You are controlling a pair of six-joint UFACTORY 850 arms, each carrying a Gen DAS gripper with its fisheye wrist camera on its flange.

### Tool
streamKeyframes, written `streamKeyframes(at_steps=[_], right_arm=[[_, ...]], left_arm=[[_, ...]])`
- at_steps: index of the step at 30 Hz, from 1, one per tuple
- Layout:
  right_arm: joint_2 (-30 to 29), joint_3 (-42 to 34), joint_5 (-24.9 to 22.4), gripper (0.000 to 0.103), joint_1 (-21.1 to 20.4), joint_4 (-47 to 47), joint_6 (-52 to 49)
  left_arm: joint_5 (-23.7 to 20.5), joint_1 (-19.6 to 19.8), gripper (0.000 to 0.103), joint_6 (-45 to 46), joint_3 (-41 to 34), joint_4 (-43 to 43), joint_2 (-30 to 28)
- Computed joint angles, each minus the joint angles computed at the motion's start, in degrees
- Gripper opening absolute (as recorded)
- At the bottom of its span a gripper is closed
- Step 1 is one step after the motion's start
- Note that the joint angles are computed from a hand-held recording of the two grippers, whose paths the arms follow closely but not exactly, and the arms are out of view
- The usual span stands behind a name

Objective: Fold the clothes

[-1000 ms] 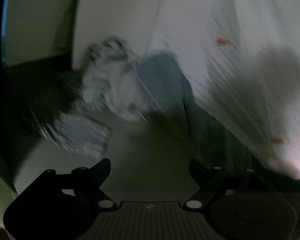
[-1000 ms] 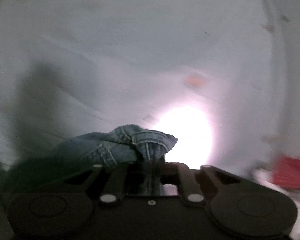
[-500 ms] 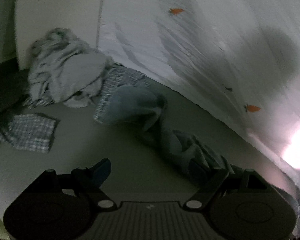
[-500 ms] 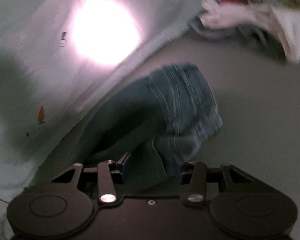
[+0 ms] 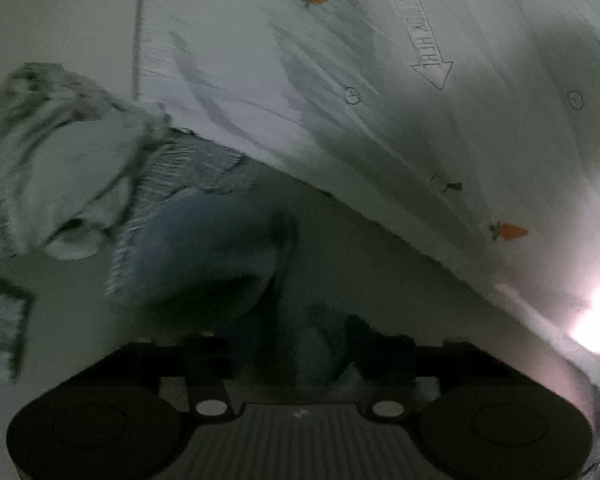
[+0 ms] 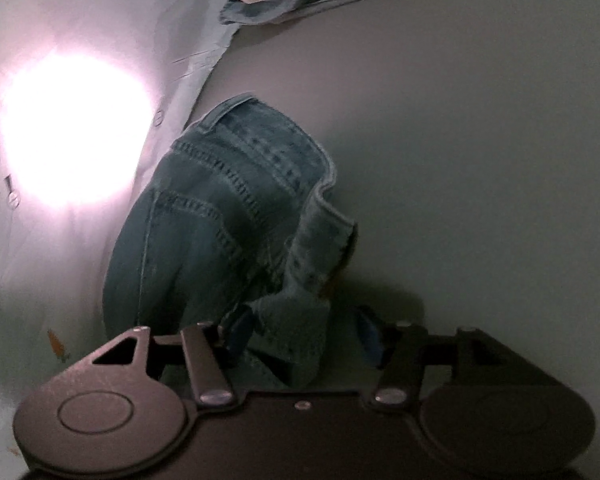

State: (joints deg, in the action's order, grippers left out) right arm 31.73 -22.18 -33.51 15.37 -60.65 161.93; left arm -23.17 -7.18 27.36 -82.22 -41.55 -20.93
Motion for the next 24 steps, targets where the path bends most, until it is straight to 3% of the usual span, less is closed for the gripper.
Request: streamKeyframes(at_steps=[2, 7, 14, 19, 20, 24], right_arm=[[-2.0, -1.3, -0.3, 0.060, -1.6, 0.8, -1.6], [-5.7, -3.4, 0.2, 0.063, -5.1, 2.2, -3.6], [-7.6, -5.2, 0.2, 0.066, -7.7, 5.5, -8.5], [-7.3, -5.6, 0.4, 0.067, -8.5, 9.7, -12.2], [-7.0, -5.5, 0.6, 0.068, -8.6, 10.5, -12.3], [-5.4, -4.4, -0.3, 0.072, -7.3, 10.3, -9.0]], left_arm=[[-0.3, -1.0, 0.034, -0.8, -5.1, 1.4, -4.6], [-2.1, -3.8, 0.037, -17.0, -20.6, 19.9, -17.5], [-5.6, -7.5, 0.042, -23.8, -40.4, 42.5, -32.8], [-17.4, -8.5, 0.044, -24.1, -58.0, 48.0, -44.6], [-18.5, -8.4, 0.046, -25.1, -59.5, 48.6, -45.8], [-15.5, -7.3, 0.050, -25.0, -54.7, 45.4, -43.3]])
